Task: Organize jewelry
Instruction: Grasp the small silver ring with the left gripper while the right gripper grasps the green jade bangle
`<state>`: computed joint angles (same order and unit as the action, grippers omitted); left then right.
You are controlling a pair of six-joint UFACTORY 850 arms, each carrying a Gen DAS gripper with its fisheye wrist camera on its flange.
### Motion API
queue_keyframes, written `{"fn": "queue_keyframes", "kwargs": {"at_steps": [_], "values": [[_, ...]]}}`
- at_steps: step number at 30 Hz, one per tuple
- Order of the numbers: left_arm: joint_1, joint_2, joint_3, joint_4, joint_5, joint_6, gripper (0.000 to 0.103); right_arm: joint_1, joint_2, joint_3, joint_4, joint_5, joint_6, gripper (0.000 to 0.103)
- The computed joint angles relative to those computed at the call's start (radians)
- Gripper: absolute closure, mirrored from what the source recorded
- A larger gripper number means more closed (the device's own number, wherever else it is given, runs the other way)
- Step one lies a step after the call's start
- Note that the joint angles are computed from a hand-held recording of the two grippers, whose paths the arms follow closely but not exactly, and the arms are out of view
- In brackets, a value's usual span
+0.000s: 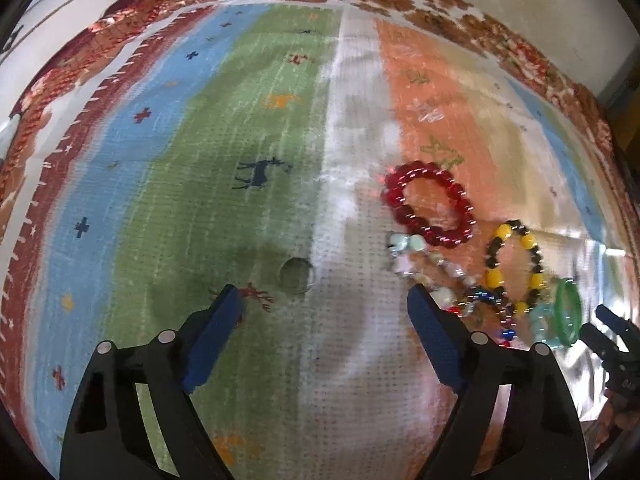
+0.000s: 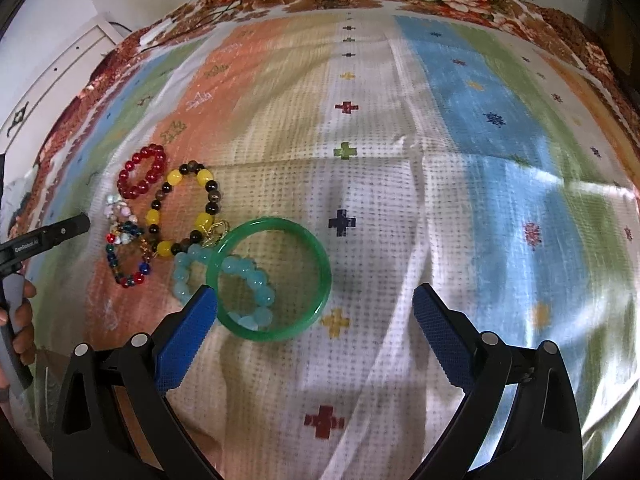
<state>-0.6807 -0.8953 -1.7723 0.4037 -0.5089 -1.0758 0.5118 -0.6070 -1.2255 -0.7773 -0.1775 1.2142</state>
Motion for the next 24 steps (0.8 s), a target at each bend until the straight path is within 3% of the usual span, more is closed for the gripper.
{"fn": "queue_keyframes", "kwargs": {"at_steps": [10, 18, 24], "values": [[0.002, -0.020, -0.018, 0.049, -0.028, -0.032, 0.027, -0.017, -0.024, -0.021, 0.118, -0.012, -0.112, 0.015], [-0.006, -0.021, -0.020, 0.110, -0.051, -0.073, 0.047, -0.011, -0.044, -0.054, 0.083, -0.080, -0.075, 0.036], [-0.007, -0.019, -0.016, 0.133, -0.064, -0.108, 0.069, -0.017, -0.045, -0.059, 0.102, -0.091, -0.084, 0.047]]}}
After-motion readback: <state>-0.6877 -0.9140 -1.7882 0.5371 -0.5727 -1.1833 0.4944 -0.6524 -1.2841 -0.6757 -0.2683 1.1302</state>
